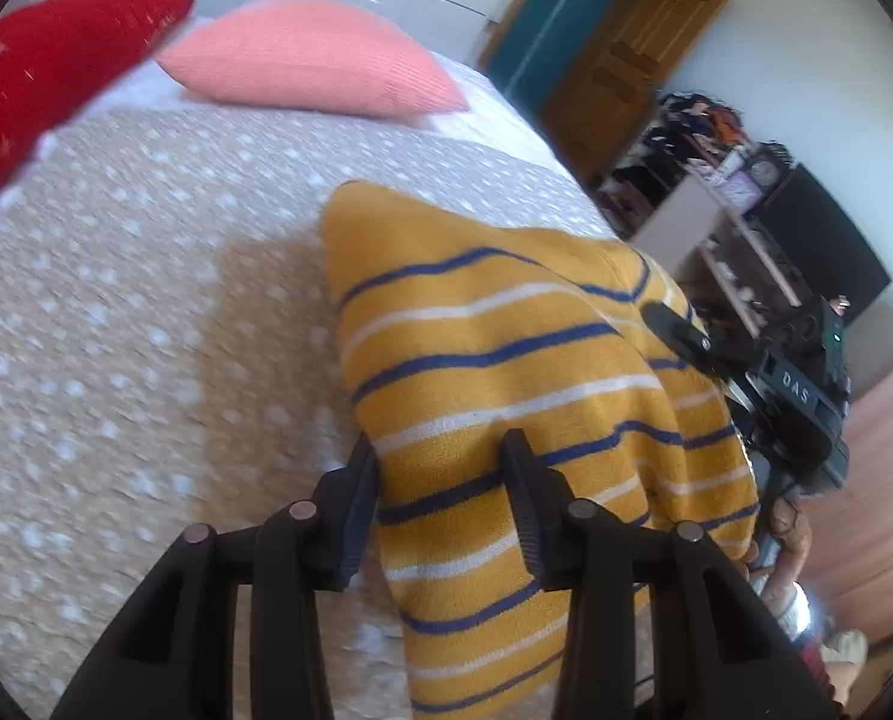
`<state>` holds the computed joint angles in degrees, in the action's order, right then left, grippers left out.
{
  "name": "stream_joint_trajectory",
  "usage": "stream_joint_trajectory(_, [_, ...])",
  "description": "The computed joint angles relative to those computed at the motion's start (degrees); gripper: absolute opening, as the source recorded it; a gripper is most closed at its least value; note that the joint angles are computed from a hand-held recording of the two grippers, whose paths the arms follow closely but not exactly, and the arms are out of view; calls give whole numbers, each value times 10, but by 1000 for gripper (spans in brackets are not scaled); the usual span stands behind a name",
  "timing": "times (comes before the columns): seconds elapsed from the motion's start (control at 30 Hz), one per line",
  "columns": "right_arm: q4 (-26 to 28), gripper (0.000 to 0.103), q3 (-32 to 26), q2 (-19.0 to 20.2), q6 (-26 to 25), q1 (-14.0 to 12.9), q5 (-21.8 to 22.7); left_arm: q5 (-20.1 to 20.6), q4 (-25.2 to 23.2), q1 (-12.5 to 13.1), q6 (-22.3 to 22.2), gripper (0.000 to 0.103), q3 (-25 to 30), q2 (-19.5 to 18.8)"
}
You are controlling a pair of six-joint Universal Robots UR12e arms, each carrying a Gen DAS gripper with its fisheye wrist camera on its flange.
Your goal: Fold small clothes
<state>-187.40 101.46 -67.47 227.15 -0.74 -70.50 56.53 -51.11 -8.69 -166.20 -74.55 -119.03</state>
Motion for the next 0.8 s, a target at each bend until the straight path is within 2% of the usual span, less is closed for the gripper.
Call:
stream_joint_trajectory(0.03, [53, 52, -6, -4, -17, 7, -41, 26, 15, -3, -11, 61, -2, 0])
stream_joint_trajectory(0.07, [112, 52, -13, -8, -35, 15, -86, 55, 31, -7, -25, 76, -6, 0])
stream_joint_trajectory(0.1, [150, 52, -14, -10, -46, 20, -116, 73, 37, -8, -35, 78, -11, -1])
stream_joint_trajectory(0.13, [163, 52, -10, -14, -47, 21, -121, 82, 25, -8, -33, 78, -14, -1])
stream_joint_trajectory(0.2, [137, 52, 8, -26, -38, 22, -123, 93, -18, -7, -17, 78, -20, -2])
stream_joint_trajectory(0.23, [126, 52, 16, -35, -44, 25, -132, 95, -11, -4, -17, 78, -35, 4])
stream_joint_trajectory(0.33, [98, 52, 15, -50, -86, 37, -134, 99, 61, 5, -30, 78, -95, 34])
stream_joint_trajectory(0.37, [87, 52, 13, -52, -100, 41, -126, 99, 84, 9, -38, 78, -113, 43])
stream_joint_trajectory(0.43, [63, 54, 7, -48, -113, 40, -60, 111, 136, 13, -61, 78, -146, 66])
stream_joint_trajectory(0.47, [56, 58, 6, -44, -107, 37, -17, 123, 163, 15, -71, 78, -161, 76])
stream_joint_trajectory(0.5, [57, 68, 7, -39, -99, 37, 10, 137, 193, 16, -80, 79, -173, 84])
stream_joint_trajectory(0.53, [76, 76, 7, -36, -100, 38, 13, 149, 216, 14, -87, 80, -183, 92])
stream_joint_trajectory(0.6, [156, 76, 2, -32, -99, 46, -40, 170, 264, 16, -93, 85, -208, 111])
stream_joint_trajectory(0.63, [184, 68, 1, -30, -92, 47, -62, 181, 290, 18, -96, 86, -222, 123])
stream_joint_trajectory(0.7, [180, 54, 12, -35, -82, 51, -88, 199, 329, 25, -96, 94, -245, 143])
stream_joint_trajectory(0.77, [183, 59, 18, -52, -90, 65, -124, 228, 371, 28, -96, 99, -260, 156])
stream_joint_trajectory(0.8, [184, 69, 20, -62, -102, 76, -156, 244, 394, 28, -98, 101, -269, 162])
